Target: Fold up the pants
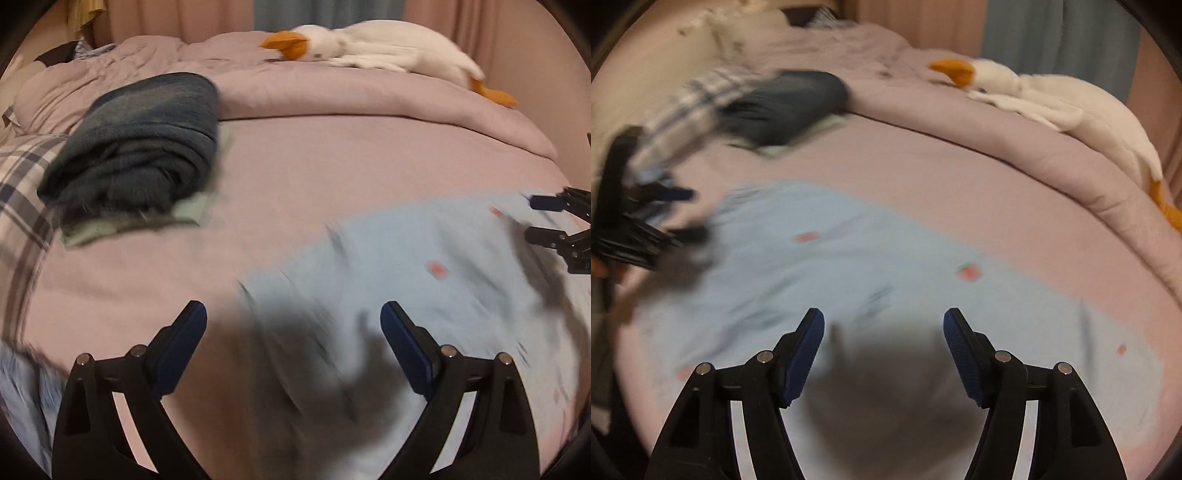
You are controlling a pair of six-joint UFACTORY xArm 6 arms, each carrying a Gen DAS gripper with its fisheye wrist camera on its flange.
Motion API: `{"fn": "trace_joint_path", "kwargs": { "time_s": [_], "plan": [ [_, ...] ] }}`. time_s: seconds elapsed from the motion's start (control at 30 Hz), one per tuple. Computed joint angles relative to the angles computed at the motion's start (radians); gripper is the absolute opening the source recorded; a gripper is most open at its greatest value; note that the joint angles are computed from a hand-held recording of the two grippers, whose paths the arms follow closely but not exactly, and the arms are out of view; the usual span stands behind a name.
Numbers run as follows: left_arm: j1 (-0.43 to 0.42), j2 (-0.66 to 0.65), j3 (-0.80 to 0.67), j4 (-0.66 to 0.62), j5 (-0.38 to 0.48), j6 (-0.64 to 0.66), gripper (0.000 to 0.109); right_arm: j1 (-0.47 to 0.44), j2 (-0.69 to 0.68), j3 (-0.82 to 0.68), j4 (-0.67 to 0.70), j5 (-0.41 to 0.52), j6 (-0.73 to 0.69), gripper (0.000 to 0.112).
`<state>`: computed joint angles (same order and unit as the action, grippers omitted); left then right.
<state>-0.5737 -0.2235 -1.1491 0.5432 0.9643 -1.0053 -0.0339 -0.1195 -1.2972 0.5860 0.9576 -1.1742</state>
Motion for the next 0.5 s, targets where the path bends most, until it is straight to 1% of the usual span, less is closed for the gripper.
{"fn": "trace_joint_path", "kwargs": {
  "time_s": [0.03, 0.1, 0.13, 0.2, 0.23, 0.3, 0.33, 0.37, 0.43, 0.47, 0.5],
  "plan": [
    [0.034, 0.012, -0.007, -0.028, -0.024, 0.046, 0.095, 0.020, 0.050, -0.043, -0.029, -0.016, 0.036, 0.067],
    [0.086, 0.015, 0.005, -0.108, -0.071, 0.140, 0.095, 0.032, 0.170, -0.179, -0.070, 0.019, 0.103, 0.067],
    [0.116, 0.022, 0.010, -0.188, -0.110, 0.230, 0.095, 0.037, 0.224, -0.244, -0.084, 0.050, 0.125, 0.068],
    [0.144, 0.036, 0.008, -0.266, -0.127, 0.336, 0.095, 0.051, 0.309, -0.343, -0.123, 0.092, 0.144, 0.067],
    [0.158, 0.044, 0.005, -0.337, -0.126, 0.430, 0.095, 0.053, 0.335, -0.374, -0.140, 0.121, 0.145, 0.068],
    [0.166, 0.042, 0.013, -0.426, -0.113, 0.536, 0.095, 0.055, 0.415, -0.475, -0.169, 0.225, 0.136, 0.068],
    [0.174, 0.041, 0.017, -0.475, -0.109, 0.579, 0.093, 0.054, 0.442, -0.510, -0.184, 0.264, 0.129, 0.069],
    [0.180, 0.038, 0.022, -0.511, -0.106, 0.609, 0.090, 0.050, 0.454, -0.524, -0.178, 0.287, 0.113, 0.071],
    [0.181, 0.040, 0.023, -0.548, -0.090, 0.648, 0.066, 0.047, 0.455, -0.538, -0.184, 0.330, 0.104, 0.071],
    [0.175, 0.042, 0.019, -0.536, -0.089, 0.651, 0.060, 0.051, 0.449, -0.533, -0.200, 0.333, 0.103, 0.069],
    [0.175, 0.052, 0.005, -0.539, -0.089, 0.662, 0.051, 0.053, 0.453, -0.547, -0.202, 0.357, 0.106, 0.058]
  ]
}}
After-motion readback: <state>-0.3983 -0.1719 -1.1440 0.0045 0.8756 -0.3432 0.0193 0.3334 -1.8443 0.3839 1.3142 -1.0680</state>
